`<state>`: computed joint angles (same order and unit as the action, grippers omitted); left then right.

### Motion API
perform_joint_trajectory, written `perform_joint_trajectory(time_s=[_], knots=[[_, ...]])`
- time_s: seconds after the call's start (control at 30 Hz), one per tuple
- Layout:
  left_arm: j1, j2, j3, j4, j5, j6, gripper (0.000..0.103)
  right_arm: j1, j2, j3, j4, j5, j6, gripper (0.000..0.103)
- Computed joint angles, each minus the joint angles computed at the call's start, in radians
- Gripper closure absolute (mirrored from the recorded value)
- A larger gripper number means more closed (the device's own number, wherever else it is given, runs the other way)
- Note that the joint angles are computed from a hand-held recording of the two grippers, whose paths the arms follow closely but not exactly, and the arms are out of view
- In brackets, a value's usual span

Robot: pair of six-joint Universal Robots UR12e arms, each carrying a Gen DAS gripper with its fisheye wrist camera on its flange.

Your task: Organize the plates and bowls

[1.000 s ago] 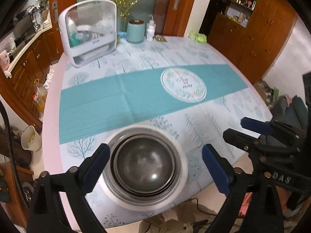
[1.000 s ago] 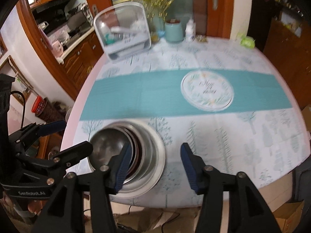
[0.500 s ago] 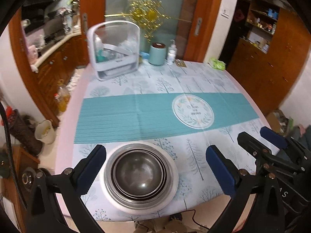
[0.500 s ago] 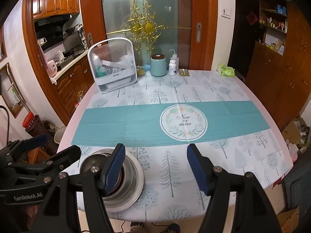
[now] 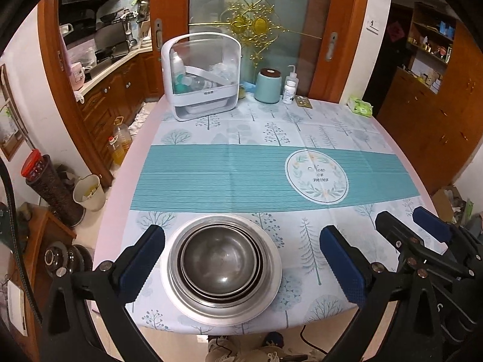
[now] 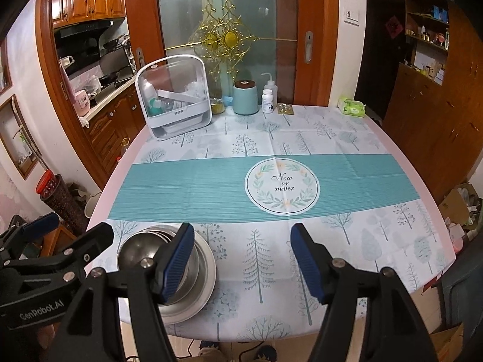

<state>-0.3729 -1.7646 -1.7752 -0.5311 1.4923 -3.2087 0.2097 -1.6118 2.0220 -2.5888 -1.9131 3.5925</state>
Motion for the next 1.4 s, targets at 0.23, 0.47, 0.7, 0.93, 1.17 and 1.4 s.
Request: perform_joint_trajectory(time_s=[0.23, 0.47, 0.7, 0.93, 1.17, 1.4], knots=[[-0.012, -0.007, 0.008, 0.001, 0.043, 0.003, 0.001, -0.005, 0.003, -0.001, 0.01, 0.011, 0.007, 0.036], [-0.016, -0.016, 0.017, -0.001, 0.065, 0.004, 0.001, -0.005, 0.008, -0.007, 0.018, 0.01, 0.007, 0.036], [-0.018, -0.021, 0.022, -0.005, 0.073, 0.004, 0.001, -0.012, 0.017, -0.013, 0.024, 0.015, 0.004, 0.036], [-0.019, -0.027, 0.029, -0.013, 0.08, 0.008, 0.001, -0.017, 0.024, -0.019, 0.024, 0.017, 0.001, 0.036], [-0.013, -0.037, 0.034, -0.007, 0.075, 0.017, 0.001, -0.019, 0.027, -0.024, 0.026, 0.014, 0.0, 0.036], [-0.011, -0.041, 0.04, -0.013, 0.069, 0.024, 0.001, -0.024, 0.027, -0.025, 0.032, 0.02, 0.0, 0.036]])
